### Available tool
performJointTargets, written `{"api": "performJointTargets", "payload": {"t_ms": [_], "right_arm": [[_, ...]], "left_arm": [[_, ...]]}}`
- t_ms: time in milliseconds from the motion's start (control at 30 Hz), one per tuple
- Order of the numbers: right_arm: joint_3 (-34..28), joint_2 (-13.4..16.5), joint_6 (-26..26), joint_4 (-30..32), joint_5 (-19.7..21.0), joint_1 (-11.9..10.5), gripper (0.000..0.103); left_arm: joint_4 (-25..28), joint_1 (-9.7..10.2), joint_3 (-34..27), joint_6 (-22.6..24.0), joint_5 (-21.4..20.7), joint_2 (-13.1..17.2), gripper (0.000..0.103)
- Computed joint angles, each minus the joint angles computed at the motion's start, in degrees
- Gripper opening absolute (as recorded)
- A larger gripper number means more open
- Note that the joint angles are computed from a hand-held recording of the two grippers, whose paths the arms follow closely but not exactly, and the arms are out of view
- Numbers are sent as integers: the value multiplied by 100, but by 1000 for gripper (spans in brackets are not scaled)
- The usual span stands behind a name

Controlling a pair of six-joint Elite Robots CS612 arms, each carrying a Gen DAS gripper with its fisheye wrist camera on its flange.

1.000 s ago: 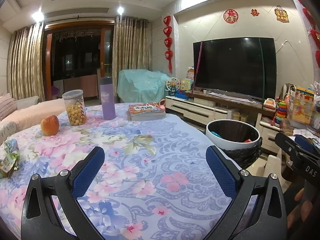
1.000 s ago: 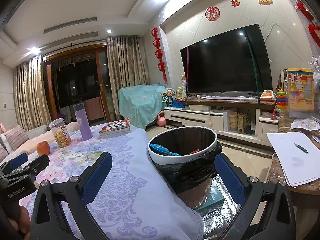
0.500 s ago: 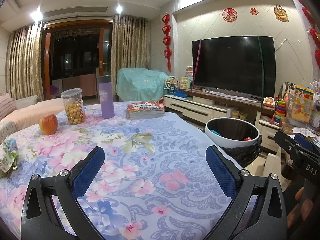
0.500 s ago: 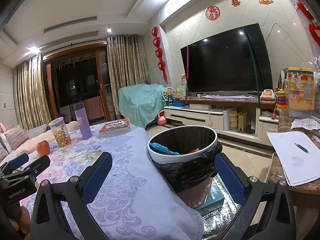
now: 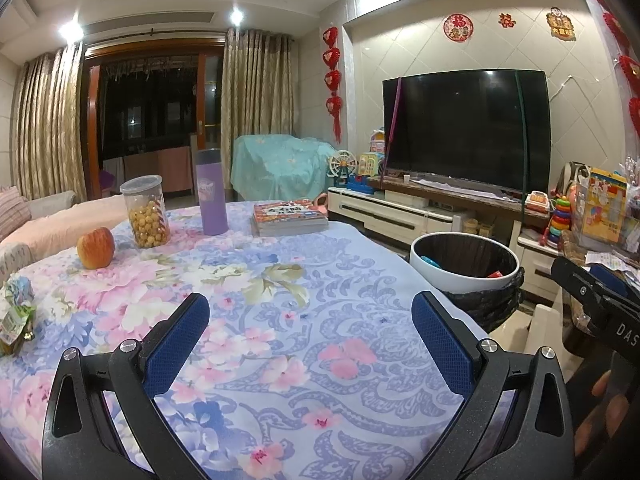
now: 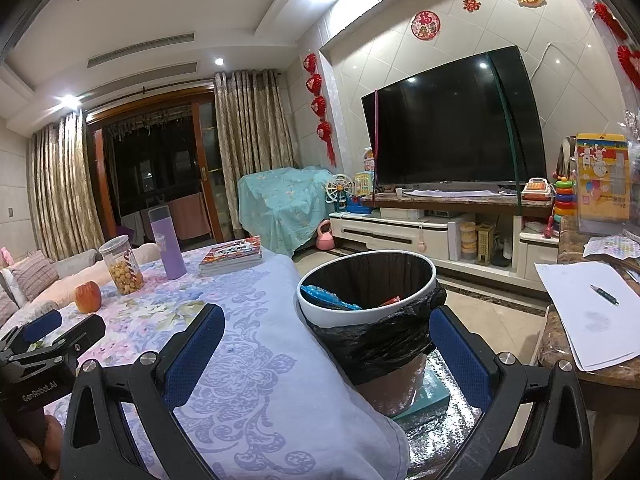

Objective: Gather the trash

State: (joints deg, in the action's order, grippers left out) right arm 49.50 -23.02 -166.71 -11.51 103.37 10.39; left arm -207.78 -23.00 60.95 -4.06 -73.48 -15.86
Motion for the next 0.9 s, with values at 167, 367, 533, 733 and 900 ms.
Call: {"api": "performJointTargets", "payload": {"t_ms": [167,367,533,733,900], "right_arm": [[-4,1,-4,-1,0,3,103],[2,-2,3,-2,-8,3,103],[-4,0,1,7,-8,3,103],[0,-2,4,0,-10,2,103],[-13,3,13,17,-18,4,103]], "left_arm": [[23,3,-21,11,-16,11,103],[60,7,-46,22,-35,23,103],[66,10,-55,33,-45,27,103],[87,9,-62,31,-44,28,103],[90,11,-69,39,-55,34,103]]}}
